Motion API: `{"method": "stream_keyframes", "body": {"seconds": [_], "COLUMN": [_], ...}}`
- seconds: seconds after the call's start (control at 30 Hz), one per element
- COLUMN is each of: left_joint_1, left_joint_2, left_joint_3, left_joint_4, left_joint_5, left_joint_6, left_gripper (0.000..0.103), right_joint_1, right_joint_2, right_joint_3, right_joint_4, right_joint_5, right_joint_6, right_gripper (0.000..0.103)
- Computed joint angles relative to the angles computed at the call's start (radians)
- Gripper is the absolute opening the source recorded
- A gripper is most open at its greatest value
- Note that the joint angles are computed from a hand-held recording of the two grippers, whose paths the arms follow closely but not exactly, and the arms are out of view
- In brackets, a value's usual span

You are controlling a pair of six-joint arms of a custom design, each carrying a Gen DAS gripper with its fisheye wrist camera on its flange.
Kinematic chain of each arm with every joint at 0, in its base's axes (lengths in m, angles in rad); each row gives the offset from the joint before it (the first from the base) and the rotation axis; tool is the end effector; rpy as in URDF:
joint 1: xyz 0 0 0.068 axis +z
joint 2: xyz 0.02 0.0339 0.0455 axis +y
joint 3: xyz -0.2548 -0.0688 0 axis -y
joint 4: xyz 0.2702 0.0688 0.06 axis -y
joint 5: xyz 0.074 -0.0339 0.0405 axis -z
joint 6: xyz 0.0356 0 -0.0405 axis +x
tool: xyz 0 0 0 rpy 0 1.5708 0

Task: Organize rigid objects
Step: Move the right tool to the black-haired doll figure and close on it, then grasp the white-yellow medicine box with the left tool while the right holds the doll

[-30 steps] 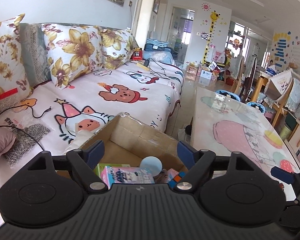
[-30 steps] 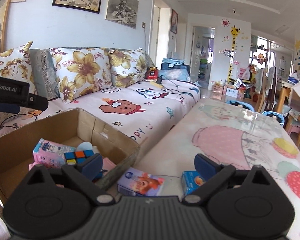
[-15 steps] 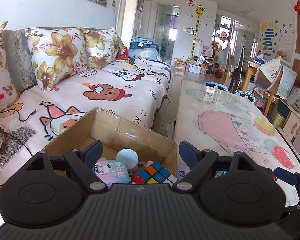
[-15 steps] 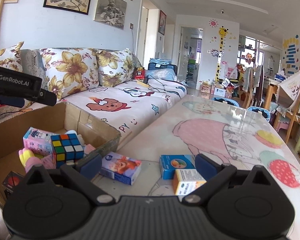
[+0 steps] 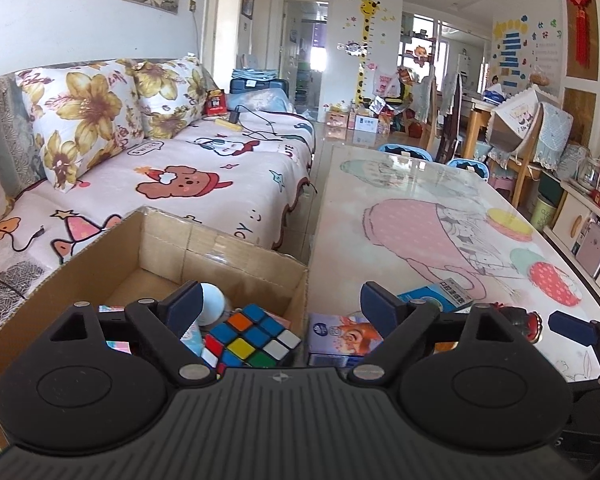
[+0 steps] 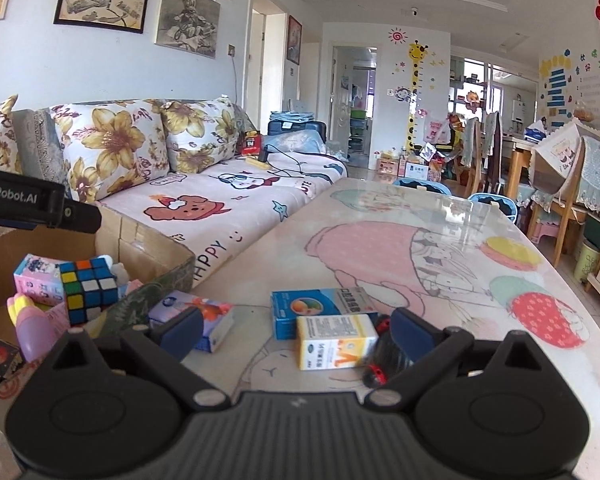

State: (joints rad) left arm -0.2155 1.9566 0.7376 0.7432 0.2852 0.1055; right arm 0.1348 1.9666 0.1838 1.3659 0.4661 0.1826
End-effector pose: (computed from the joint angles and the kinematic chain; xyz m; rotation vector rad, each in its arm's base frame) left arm 0.3510 -0.0871 0.0671 0.5016 1.9823 -0.3603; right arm 0.2170 0.0133 0.0290 0.3436 1.9188 -0.2534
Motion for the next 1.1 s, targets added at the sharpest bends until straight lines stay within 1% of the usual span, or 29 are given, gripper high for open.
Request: {"method": "stream_keyframes", "body": {"seconds": [0.17, 0.27, 0.4, 0.53, 0.6, 0.7, 0.77, 0.87, 0.93, 0.97, 1.0, 1.1], "left_joint_1": [-0.002, -0.01, -0.016, -0.018, -0.016, -0.018, -0.018, -0.023, -0.027, -0.028, -0.031, -0.037], "left_joint_2": [0.026, 0.044, 0.063, 0.075, 0.083, 0.091, 0.093, 0.094, 0.09, 0.09, 0.088, 0.084], "left_joint_3": [0.026, 0.033, 0.049, 0.065, 0.076, 0.09, 0.098, 0.103, 0.1, 0.102, 0.099, 0.089], "left_joint_4": [-0.01, -0.004, -0.015, -0.031, -0.042, -0.064, -0.08, -0.094, -0.101, -0.107, -0.107, -0.105], "left_joint_5": [0.019, 0.028, 0.033, 0.039, 0.047, 0.049, 0.051, 0.046, 0.044, 0.044, 0.044, 0.045], "left_joint_6": [0.022, 0.035, 0.059, 0.082, 0.089, 0.102, 0.111, 0.12, 0.123, 0.123, 0.122, 0.126], "left_gripper": [0.103, 0.103, 0.103, 0.103, 0.103, 0.103, 0.103, 0.103, 0.103, 0.103, 0.103, 0.103], "right_joint_1": [-0.064, -0.13, -0.25, -0.338, -0.372, -0.415, -0.441, -0.454, -0.451, -0.456, -0.464, -0.48], "right_joint_2": [0.045, 0.067, 0.095, 0.115, 0.119, 0.134, 0.143, 0.149, 0.159, 0.161, 0.159, 0.159], "right_joint_3": [-0.005, -0.001, 0.022, 0.088, 0.12, 0.156, 0.177, 0.212, 0.217, 0.216, 0.218, 0.211], "right_joint_4": [0.045, 0.049, 0.02, -0.08, -0.128, -0.161, -0.178, -0.227, -0.22, -0.22, -0.229, -0.222], "right_joint_5": [-0.017, -0.047, -0.125, -0.196, -0.234, -0.274, -0.309, -0.329, -0.318, -0.325, -0.341, -0.366], "right_joint_6": [0.0, 0.028, 0.051, 0.037, 0.042, 0.068, 0.064, 0.023, 0.005, -0.001, -0.006, -0.014], "right_gripper": [0.102, 0.102, 0.102, 0.102, 0.102, 0.102, 0.102, 0.102, 0.101, 0.1, 0.095, 0.094]}}
